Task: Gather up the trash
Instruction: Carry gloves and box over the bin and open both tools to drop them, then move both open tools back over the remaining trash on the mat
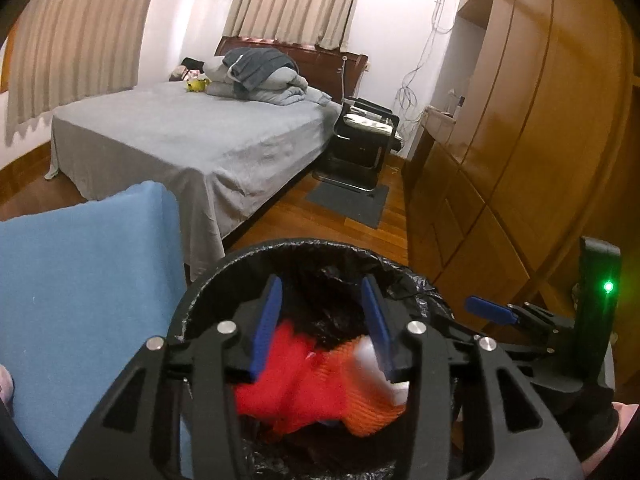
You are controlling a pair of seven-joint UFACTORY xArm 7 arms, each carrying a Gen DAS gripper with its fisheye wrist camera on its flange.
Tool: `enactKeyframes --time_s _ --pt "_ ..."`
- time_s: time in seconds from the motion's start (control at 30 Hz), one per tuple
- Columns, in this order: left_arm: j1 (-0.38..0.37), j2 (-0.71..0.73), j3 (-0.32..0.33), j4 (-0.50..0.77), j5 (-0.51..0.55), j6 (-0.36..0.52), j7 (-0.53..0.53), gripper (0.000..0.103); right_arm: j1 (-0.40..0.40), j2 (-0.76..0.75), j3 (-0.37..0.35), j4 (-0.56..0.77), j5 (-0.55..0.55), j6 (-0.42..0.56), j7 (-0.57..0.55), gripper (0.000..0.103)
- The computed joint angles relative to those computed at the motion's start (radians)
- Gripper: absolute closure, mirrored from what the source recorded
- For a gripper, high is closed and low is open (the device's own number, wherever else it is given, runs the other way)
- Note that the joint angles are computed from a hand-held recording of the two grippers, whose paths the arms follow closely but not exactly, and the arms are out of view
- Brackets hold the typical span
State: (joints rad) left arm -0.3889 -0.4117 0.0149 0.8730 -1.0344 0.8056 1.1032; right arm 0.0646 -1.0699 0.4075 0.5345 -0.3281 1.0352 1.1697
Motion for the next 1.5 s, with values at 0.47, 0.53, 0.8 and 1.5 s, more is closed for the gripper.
enactKeyframes --time_s 0.47,0.53,0.8,1.5 --pt "0.106 0.002 0.079 0.016 0.068 -0.133 -0.004 0.022 -0.020 0.112 0.068 0.099 -0.043 -0.106 0.042 0.006" --pt "0.132 -0.002 0.100 0.013 0.090 -0.154 -0.001 0.020 -0.031 0.157 0.084 0.125 -0.057 -0.150 0.056 0.006" --pt "0.221 0.014 0.187 0.029 0.153 -0.209 0.024 0.018 -0.086 0.413 0.164 0.266 -0.170 -0.324 0.127 0.006" --pt "0.500 0.308 0.183 0.212 0.105 -0.270 0.097 0.018 0.027 1.201 0.238 0.799 -0.703 -0.337 0.348 0.006"
